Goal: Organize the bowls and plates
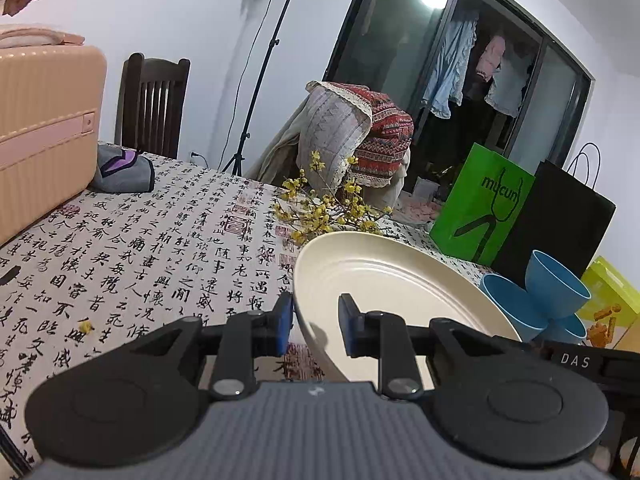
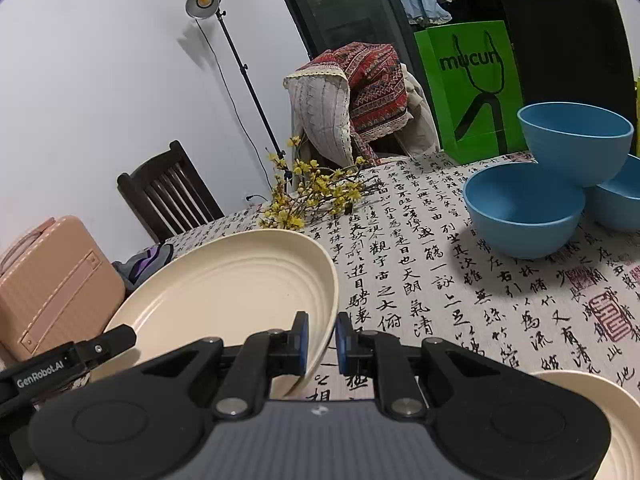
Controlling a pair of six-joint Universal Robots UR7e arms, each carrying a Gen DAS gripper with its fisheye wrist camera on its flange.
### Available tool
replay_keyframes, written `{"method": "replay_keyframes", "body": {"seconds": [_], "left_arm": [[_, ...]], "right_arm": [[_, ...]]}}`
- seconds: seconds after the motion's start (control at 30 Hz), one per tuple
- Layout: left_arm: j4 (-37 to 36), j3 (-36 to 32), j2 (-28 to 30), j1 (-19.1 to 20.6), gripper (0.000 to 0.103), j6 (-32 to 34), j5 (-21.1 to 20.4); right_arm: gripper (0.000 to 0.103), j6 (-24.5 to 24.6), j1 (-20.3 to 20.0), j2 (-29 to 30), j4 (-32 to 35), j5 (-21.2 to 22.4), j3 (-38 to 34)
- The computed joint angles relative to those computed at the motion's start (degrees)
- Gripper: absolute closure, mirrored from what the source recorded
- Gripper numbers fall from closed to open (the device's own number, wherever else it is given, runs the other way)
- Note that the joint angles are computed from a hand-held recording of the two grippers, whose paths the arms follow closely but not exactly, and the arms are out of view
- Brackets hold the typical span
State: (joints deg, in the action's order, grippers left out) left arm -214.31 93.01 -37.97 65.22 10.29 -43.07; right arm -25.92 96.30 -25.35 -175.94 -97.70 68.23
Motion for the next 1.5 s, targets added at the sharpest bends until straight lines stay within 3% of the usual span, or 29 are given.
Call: {"method": "replay_keyframes", "body": {"seconds": [0.77,1.5], "left_arm": [[-5.85,7.99,-1.64,-3.16,0.078,-1.51,2.15],[-7.01,7.67,1.46,-5.65,0.078,-3.32,1.72]], "right_arm": [[0.089,0.73,-0.88,-6.23,-6.32,2.22,11.52],[0.089,0.11,-3.33,-11.31,-9.43,2.87,17.66]]}}
